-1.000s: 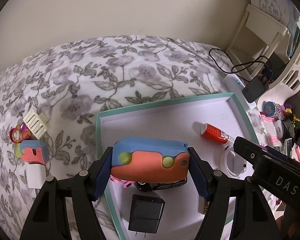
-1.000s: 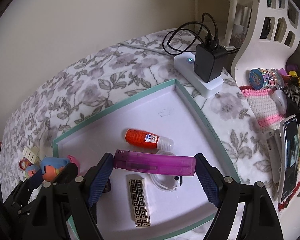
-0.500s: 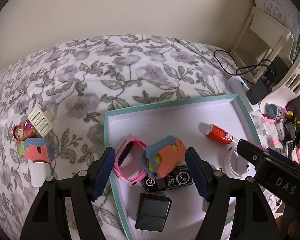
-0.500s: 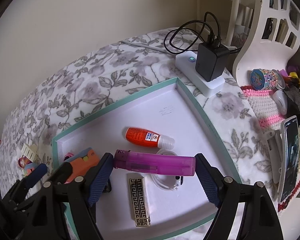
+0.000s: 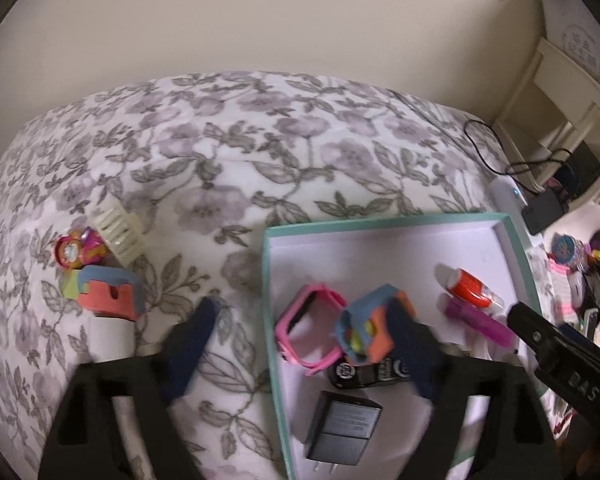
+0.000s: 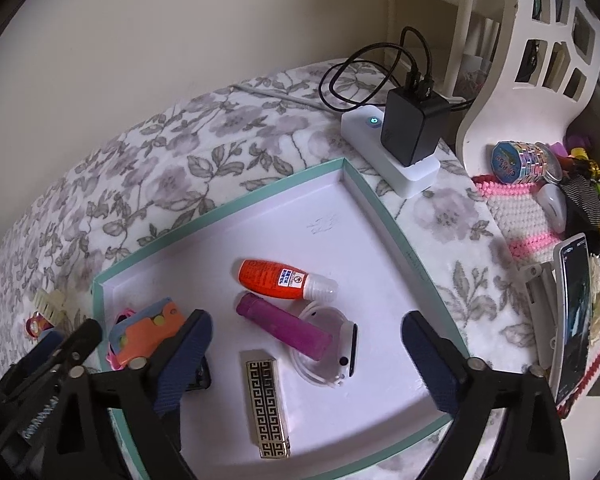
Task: Organize rigid objects
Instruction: 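Release the orange-blue block into the tray with the left gripper while the right releases the purple stick, then move both grippers back over the pile of items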
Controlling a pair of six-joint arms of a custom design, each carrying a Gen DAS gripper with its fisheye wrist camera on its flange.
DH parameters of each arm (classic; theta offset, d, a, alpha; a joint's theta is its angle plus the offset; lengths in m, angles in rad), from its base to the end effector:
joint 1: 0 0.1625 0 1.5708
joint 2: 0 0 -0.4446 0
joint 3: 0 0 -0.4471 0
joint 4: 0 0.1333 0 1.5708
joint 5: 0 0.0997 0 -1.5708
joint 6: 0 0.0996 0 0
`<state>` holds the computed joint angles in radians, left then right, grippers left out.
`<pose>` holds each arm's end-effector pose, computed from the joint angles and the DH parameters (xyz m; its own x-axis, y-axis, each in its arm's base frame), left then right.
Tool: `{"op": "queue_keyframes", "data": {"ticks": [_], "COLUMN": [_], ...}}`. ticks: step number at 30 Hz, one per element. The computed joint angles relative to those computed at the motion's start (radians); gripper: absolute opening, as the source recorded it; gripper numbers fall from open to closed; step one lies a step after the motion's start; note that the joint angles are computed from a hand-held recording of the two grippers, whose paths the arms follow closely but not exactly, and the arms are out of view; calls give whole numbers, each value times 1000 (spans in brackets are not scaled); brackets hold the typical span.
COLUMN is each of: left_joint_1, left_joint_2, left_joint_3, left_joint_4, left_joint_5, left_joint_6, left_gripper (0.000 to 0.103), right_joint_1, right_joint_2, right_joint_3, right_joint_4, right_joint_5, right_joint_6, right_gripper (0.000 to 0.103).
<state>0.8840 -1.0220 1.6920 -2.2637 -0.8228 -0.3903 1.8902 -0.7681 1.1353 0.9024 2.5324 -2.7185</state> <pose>-0.2781 -0.6562 0.1935 -0.7745 0.1246 -0.6201 0.3668 0.8872 -0.2799 0.2559 -0.6092 0.2269 -0.6881 0.4191 0.5923 -0.0190 0.8057 -0.5921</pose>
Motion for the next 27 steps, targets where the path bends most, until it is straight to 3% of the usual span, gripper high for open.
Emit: {"op": "queue_keyframes", "data": {"ticks": [8, 18, 21, 27], "left_joint_1": [9, 40, 45, 62], "left_joint_2": [-24, -68, -89, -140], "left_joint_3": [17, 20, 22, 18], "left_joint_4": [-29, -49, -38, 61], "left_joint_5": [96, 106, 144, 227], "left_joint_6": [-52, -121, -141, -215], "left_gripper": [99, 100, 100, 100], "right_joint_1": [1, 21, 38, 53], "right_joint_2": [-17, -11, -13, 21], "right_joint_3": [18, 15, 21, 4], "right_joint_4": [-57, -129, -191, -217], "right_joint_5": [-2, 10, -8, -69], "right_joint_6": [-40, -129, -201, -269], "right_gripper": [103, 103, 103, 103]}}
